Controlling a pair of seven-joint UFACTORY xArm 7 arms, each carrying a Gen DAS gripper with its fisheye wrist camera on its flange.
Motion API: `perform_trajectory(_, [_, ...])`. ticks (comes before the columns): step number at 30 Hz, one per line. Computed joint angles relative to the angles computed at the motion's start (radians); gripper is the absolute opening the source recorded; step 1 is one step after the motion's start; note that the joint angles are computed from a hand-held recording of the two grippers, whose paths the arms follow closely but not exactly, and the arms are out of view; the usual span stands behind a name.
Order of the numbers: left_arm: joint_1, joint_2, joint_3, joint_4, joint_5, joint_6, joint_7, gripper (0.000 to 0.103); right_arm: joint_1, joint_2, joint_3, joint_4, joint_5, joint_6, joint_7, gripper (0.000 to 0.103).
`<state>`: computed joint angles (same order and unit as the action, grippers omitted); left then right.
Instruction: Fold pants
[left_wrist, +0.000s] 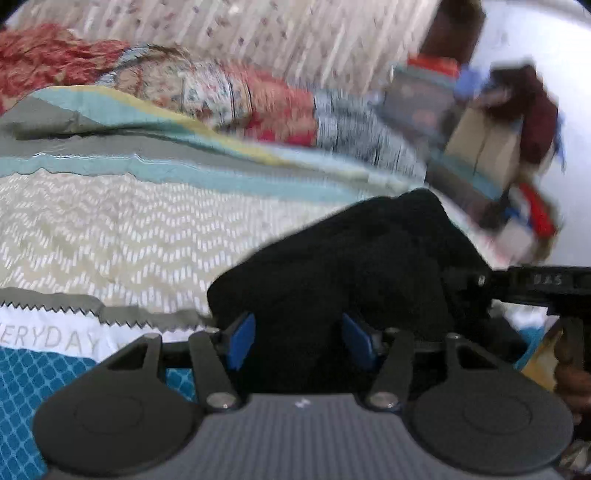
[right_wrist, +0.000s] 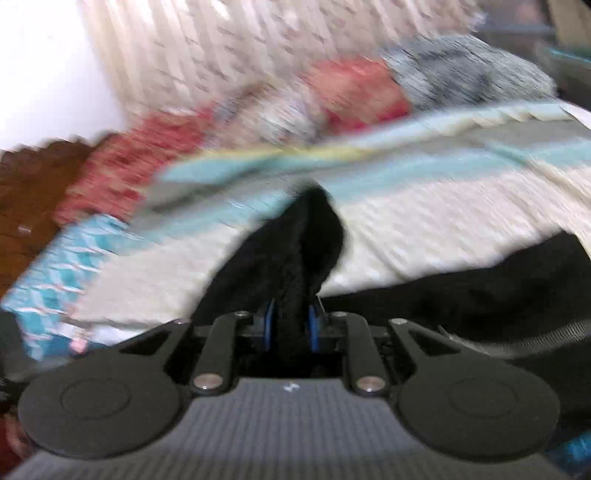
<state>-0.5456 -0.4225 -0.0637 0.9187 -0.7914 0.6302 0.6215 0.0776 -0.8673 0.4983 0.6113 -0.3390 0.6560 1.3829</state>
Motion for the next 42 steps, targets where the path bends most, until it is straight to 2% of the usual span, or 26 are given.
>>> perform_trajectory(2, [0.019,0.034,-0.03,0.007,0.072,0.036,-0.043,0.053,0.066,0.063,-0.061,0.001,0.102,0.124,-0.026,0.039])
perform_trajectory(3, [0.019,0.029,-0.042,-0.016,0.082,0.012,-0.041,0.053,0.063,0.063,-0.06,-0.001,0.124,0.154,-0.019,0.039])
perform_trajectory(5, [0.007,0.002,-0.046,-0.05,0.089,-0.033,-0.018,0.053,0.041,0.001,-0.041,-0.022,0.087,0.144,0.066,0.041])
perform_trajectory(7, [0.0,-0.004,-0.03,-0.046,0.088,-0.025,-0.027,0.053,-0.03,-0.026,0.022,0.035,-0.016,0.201,0.085,0.042])
perform_trajectory(10, [-0.003,-0.006,-0.008,-0.032,0.056,-0.014,-0.056,0.053,-0.042,0.007,-0.008,0.068,-0.085,0.094,0.028,0.042])
perform_trajectory(13, [-0.021,-0.025,0.004,-0.047,0.006,-0.076,-0.023,0.053,-0.041,0.104,-0.027,0.107,-0.093,-0.02,-0.031,0.041])
perform_trajectory(15, [-0.041,-0.032,0.021,-0.058,-0.03,-0.103,0.013,0.053,-0.028,0.168,-0.027,0.124,-0.08,-0.061,-0.054,0.041])
perform_trajectory(17, [-0.05,-0.012,0.032,-0.052,-0.049,-0.097,0.029,0.053,0.019,0.208,-0.054,0.111,-0.018,-0.037,-0.071,0.043])
perform_trajectory(19, [-0.049,0.013,0.04,-0.056,-0.071,-0.073,0.036,0.053,0.114,0.274,-0.134,0.076,0.123,-0.006,-0.083,0.043])
perform_trajectory(21, [-0.057,0.024,0.049,-0.081,-0.139,-0.093,0.09,0.055,0.096,0.231,-0.127,0.009,0.135,-0.086,-0.027,0.044])
perform_trajectory(22, [-0.073,0.025,0.062,-0.098,-0.202,-0.115,0.161,0.058,0.114,0.233,-0.152,0.015,0.147,-0.079,-0.036,0.044])
perform_trajectory(24, [-0.072,0.035,0.057,-0.111,-0.258,-0.146,0.243,0.072,0.14,0.227,-0.193,0.017,0.188,-0.067,-0.066,0.044])
perform_trajectory(28, [-0.045,0.083,0.078,-0.08,-0.349,-0.065,0.329,0.075,0.154,0.252,-0.227,0.037,0.27,-0.062,-0.061,0.044])
perform_trajectory(32, [-0.012,0.103,0.061,-0.07,-0.421,-0.03,0.413,0.076,0.161,0.254,-0.226,0.06,0.304,-0.009,-0.051,0.044])
perform_trajectory(33, [-0.002,0.108,0.057,-0.066,-0.435,-0.017,0.426,0.076,0.166,0.248,-0.205,0.069,0.307,0.02,-0.034,0.044])
perform_trajectory(35, [0.021,0.121,0.05,-0.055,-0.457,0.017,0.437,0.076,0.169,0.268,-0.208,0.096,0.309,0.052,-0.04,0.044])
perform_trajectory(42, [0.099,0.151,0.015,-0.033,-0.524,0.104,0.483,0.074,0.18,0.284,-0.242,0.108,0.339,0.069,-0.063,0.045])
